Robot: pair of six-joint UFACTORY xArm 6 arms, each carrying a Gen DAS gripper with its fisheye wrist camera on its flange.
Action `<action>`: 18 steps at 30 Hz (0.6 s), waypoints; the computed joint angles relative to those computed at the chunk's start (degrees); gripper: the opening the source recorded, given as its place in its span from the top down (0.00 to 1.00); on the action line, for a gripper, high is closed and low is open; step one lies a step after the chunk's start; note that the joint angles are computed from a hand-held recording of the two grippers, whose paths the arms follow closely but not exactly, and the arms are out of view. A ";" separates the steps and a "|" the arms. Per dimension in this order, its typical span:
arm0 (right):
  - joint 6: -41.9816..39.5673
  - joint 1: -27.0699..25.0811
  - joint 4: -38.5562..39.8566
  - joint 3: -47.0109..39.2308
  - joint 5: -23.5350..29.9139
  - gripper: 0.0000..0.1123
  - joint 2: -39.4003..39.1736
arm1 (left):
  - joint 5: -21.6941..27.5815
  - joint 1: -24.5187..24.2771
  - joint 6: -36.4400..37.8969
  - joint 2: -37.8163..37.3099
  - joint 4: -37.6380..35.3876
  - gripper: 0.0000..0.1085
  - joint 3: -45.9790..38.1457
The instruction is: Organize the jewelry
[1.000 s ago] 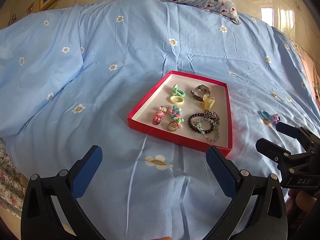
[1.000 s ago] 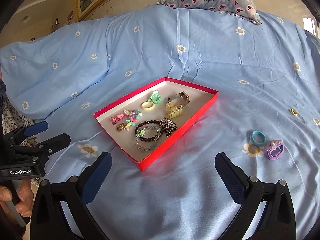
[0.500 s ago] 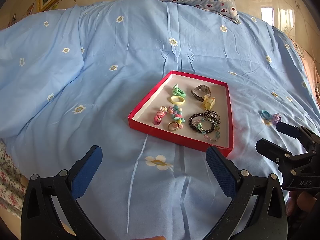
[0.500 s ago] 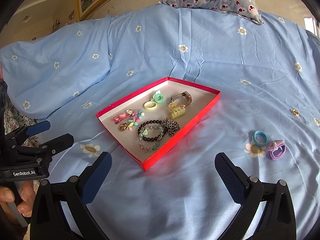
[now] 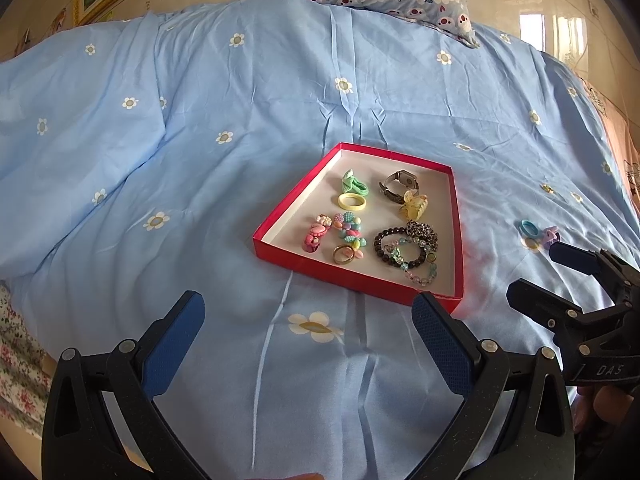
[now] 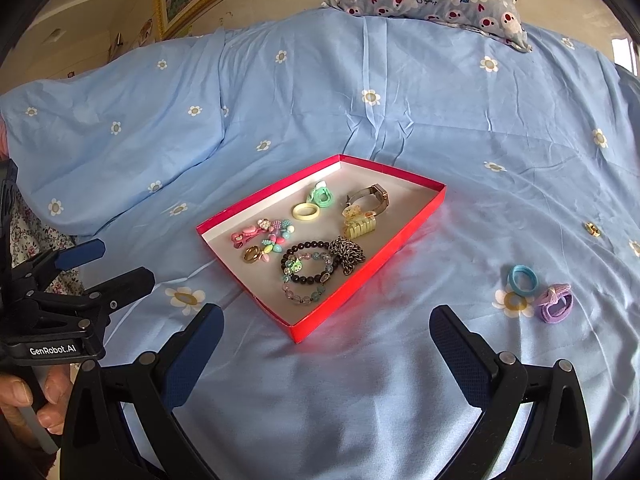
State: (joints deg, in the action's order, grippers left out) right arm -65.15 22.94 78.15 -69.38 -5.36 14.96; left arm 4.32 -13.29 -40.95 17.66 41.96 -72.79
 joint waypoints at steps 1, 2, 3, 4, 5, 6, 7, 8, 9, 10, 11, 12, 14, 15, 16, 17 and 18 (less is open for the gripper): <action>-0.04 0.01 0.00 0.01 0.03 0.08 -0.03 | -0.01 -0.02 0.15 -0.03 -0.20 0.05 0.07; 0.21 0.01 -0.28 0.07 0.00 0.08 -0.02 | 0.01 -0.09 0.81 -0.02 -0.94 0.05 0.09; 1.01 0.00 -1.09 0.20 0.00 0.08 -0.04 | 0.03 -0.13 1.16 -0.05 -1.32 0.05 0.14; 1.28 -0.01 -1.37 0.26 0.05 0.08 -0.07 | 0.08 -0.13 1.29 -0.05 -1.43 0.05 0.13; 1.54 0.00 -1.63 0.30 0.01 0.08 -0.07 | 0.12 -0.12 1.26 -0.06 -1.40 0.05 0.13; 1.85 0.00 -1.96 0.38 0.00 0.08 -0.11 | 0.09 -0.10 1.34 -0.07 -1.49 0.05 0.14; 1.85 0.00 -1.96 0.38 0.00 0.08 -0.11 | 0.04 -0.09 1.53 -0.05 -1.66 0.05 0.14; 2.17 -0.02 -2.33 0.45 0.04 0.08 -0.13 | 0.04 -0.09 1.53 -0.05 -1.66 0.05 0.14; 2.22 0.02 -2.33 0.43 -0.05 0.08 -0.10 | 0.09 -0.13 1.73 -0.04 -1.87 0.05 0.15; 2.75 -0.03 -2.89 0.55 0.01 0.08 -0.15 | 0.17 -0.17 1.98 -0.04 -2.13 0.05 0.15; 3.27 -0.05 -3.38 0.66 0.04 0.08 -0.18 | 0.22 -0.15 1.70 -0.09 -1.82 0.05 0.17; 4.22 -0.07 -4.33 0.84 0.03 0.08 -0.21 | 0.25 -0.14 1.71 -0.11 -1.76 0.05 0.20; 4.70 -0.16 -4.87 1.02 0.17 0.08 -0.34 | 0.18 -0.07 1.62 -0.07 -1.54 0.05 0.27; 4.84 -0.18 -5.02 1.08 0.17 0.08 -0.39 | 0.15 -0.03 1.45 -0.05 -1.30 0.05 0.28; 4.47 -0.15 -4.66 0.94 0.15 0.08 -0.31 | 0.21 -0.03 1.26 -0.11 -1.04 0.05 0.32; 4.20 -0.15 -4.41 0.88 0.16 0.08 -0.30 | 0.17 -0.06 1.66 -0.04 -1.42 0.05 0.29; 3.95 -0.13 -4.18 0.85 0.12 0.08 -0.30 | 0.13 -0.05 1.81 0.00 -1.45 0.05 0.29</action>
